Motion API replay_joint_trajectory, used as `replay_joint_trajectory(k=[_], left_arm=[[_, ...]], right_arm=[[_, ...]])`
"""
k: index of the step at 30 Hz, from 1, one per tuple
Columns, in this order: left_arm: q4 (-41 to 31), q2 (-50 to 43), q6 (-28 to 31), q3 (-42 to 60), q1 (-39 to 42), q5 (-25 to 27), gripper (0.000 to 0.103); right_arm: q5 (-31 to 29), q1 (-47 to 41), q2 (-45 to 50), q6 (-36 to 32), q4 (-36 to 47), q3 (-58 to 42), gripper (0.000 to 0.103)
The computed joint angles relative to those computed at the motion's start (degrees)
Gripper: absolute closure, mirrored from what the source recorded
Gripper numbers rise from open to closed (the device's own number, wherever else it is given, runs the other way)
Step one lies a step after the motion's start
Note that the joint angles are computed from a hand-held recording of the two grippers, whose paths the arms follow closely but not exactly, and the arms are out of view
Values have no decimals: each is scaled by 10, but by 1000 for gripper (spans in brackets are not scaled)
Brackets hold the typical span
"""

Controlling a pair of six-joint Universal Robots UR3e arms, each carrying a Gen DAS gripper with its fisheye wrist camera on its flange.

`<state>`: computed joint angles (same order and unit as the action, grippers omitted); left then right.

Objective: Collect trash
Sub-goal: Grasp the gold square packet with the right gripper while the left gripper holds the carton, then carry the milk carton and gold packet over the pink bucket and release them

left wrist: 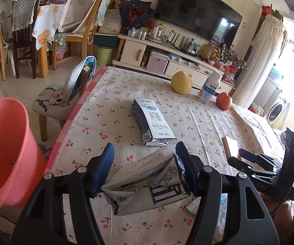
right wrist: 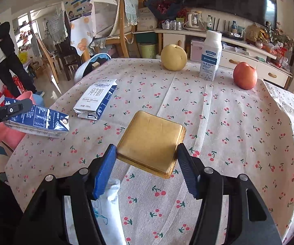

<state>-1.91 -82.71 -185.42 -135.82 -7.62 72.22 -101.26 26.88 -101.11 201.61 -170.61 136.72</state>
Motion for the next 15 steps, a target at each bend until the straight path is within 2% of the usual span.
replay_joint_trajectory(k=[6,15], left_arm=[[19,47,-14,-34,44,-31,40],[39,133,-40,-80,108,-23,40]], right_arm=[[1,26,-23,40,17,-18,41],[-29,117,61,78,43,-138,41]])
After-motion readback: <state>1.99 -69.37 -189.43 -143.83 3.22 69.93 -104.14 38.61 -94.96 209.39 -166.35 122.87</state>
